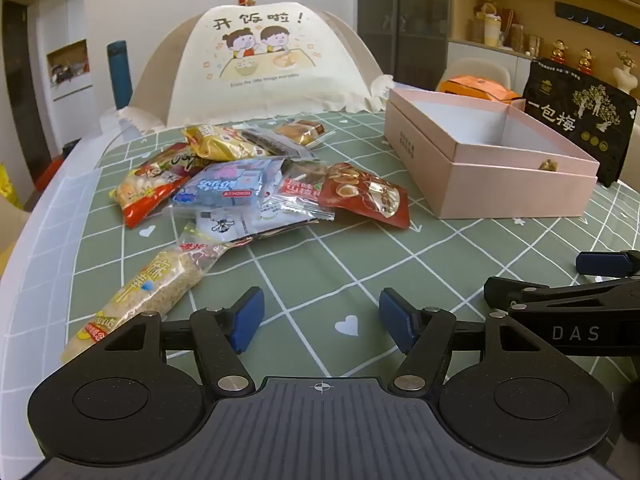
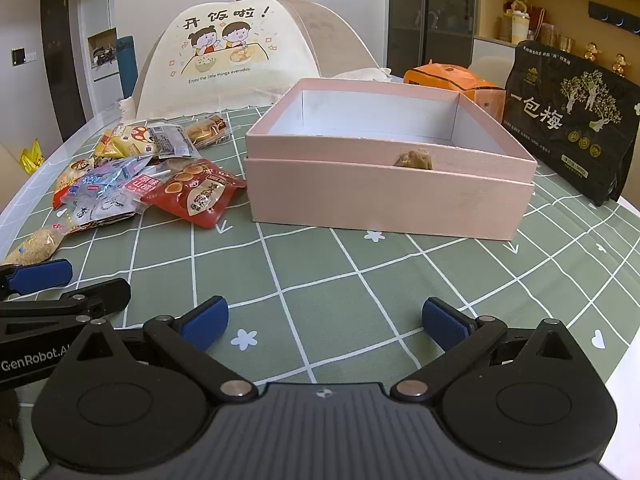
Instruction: Organize snacks
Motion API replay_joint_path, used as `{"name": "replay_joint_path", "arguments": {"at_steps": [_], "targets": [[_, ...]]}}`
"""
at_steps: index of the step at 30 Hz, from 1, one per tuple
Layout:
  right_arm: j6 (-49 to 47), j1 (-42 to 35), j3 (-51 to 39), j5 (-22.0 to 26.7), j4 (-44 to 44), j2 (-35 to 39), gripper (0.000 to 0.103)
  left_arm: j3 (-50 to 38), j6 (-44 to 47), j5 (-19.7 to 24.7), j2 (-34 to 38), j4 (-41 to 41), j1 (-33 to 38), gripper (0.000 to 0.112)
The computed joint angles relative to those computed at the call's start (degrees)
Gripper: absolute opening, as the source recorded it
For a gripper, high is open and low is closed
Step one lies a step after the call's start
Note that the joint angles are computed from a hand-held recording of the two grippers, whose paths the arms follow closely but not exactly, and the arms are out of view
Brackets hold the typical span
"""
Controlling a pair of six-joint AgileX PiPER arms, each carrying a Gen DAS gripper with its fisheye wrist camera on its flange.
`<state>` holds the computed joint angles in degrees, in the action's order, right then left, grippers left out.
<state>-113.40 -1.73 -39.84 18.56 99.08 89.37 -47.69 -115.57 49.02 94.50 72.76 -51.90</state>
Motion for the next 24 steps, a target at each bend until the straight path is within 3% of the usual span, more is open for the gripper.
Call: {"name": "replay_joint_path", "arguments": {"at_steps": [24], "targets": [[0.06,-0.11,-0.09,0.17,-0.29,0.06,0.103,0.02,-0.09,-0.04,-0.01,0.06,0.01,0.071]]}}
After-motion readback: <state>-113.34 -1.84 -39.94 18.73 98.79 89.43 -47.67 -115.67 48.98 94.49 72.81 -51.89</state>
